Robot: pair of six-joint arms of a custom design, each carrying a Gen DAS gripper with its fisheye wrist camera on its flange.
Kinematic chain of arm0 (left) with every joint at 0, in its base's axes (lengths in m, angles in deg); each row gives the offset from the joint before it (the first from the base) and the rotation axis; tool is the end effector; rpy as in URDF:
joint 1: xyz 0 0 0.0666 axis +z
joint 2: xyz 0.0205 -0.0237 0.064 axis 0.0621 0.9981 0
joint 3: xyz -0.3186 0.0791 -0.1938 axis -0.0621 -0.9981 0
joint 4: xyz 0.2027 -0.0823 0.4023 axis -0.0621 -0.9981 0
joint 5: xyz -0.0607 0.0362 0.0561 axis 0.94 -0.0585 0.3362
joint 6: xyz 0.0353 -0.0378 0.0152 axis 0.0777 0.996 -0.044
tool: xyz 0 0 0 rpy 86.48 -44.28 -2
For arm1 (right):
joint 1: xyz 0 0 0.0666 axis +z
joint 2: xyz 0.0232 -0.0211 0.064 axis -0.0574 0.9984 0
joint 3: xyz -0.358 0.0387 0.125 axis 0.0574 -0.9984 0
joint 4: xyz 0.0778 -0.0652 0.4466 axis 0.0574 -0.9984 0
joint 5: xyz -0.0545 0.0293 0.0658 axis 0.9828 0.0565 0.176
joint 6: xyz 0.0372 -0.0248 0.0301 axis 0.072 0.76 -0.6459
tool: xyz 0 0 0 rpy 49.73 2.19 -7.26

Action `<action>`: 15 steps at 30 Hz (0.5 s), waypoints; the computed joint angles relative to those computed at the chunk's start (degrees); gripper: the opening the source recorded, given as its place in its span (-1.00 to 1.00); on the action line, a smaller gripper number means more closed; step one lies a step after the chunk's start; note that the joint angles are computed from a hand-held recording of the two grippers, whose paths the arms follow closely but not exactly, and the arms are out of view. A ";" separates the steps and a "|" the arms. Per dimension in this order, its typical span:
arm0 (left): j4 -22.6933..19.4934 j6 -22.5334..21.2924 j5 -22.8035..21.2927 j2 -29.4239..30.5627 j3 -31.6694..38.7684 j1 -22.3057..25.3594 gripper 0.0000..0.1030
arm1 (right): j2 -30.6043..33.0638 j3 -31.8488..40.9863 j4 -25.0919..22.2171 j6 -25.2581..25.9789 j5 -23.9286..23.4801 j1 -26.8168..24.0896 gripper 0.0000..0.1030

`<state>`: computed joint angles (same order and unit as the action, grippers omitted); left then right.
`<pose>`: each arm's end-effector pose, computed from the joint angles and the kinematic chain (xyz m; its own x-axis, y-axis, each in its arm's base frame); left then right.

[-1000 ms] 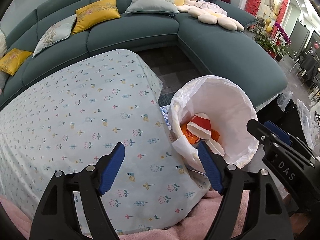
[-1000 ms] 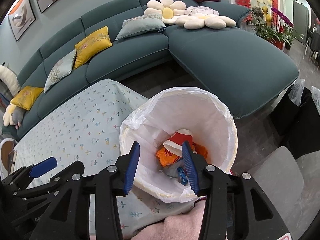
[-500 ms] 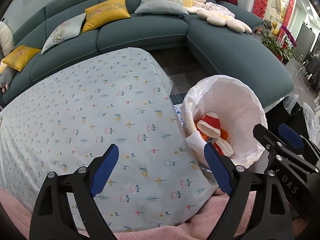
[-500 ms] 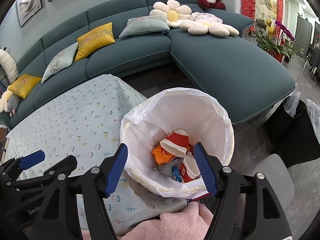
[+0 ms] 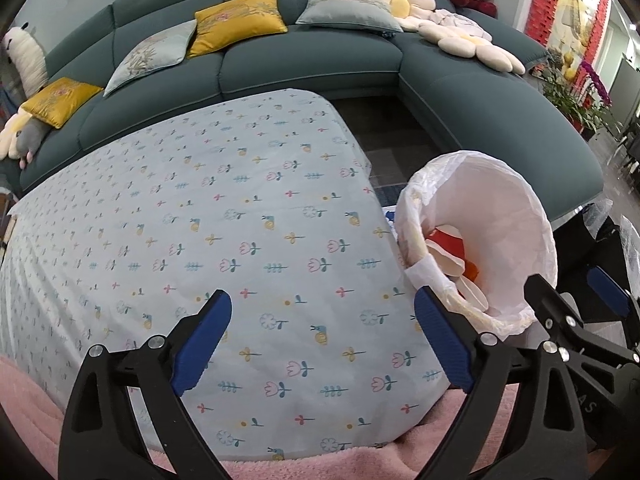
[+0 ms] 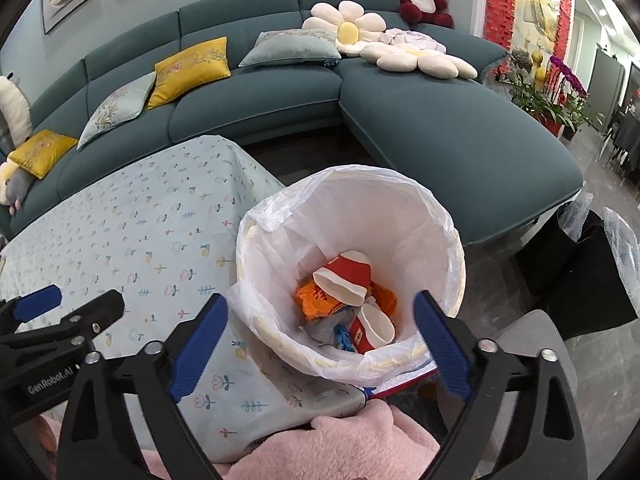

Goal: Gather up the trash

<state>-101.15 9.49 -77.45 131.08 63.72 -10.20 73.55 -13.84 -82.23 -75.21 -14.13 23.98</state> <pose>0.5767 -0.1479 0.3714 -0.7185 0.4415 -0.5374 0.5270 0.8499 -0.0063 0.4778 0.2229 0.3564 -0.5983 0.4830 -0.6393 0.6118 0.7906 0.0249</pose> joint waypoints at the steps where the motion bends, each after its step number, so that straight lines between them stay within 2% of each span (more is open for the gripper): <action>1: -0.02 -0.01 0.14 0.06 -0.01 0.13 0.74 | 0.03 -0.04 0.20 0.13 0.07 0.07 0.87; 15: 3.43 -1.13 -1.95 -0.42 -1.96 -0.02 0.77 | 1.28 -0.39 0.20 -0.42 -1.69 -0.43 0.86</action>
<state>-97.72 8.36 -79.39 130.66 61.77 -10.21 74.83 -14.23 -82.02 -75.62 -15.81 23.56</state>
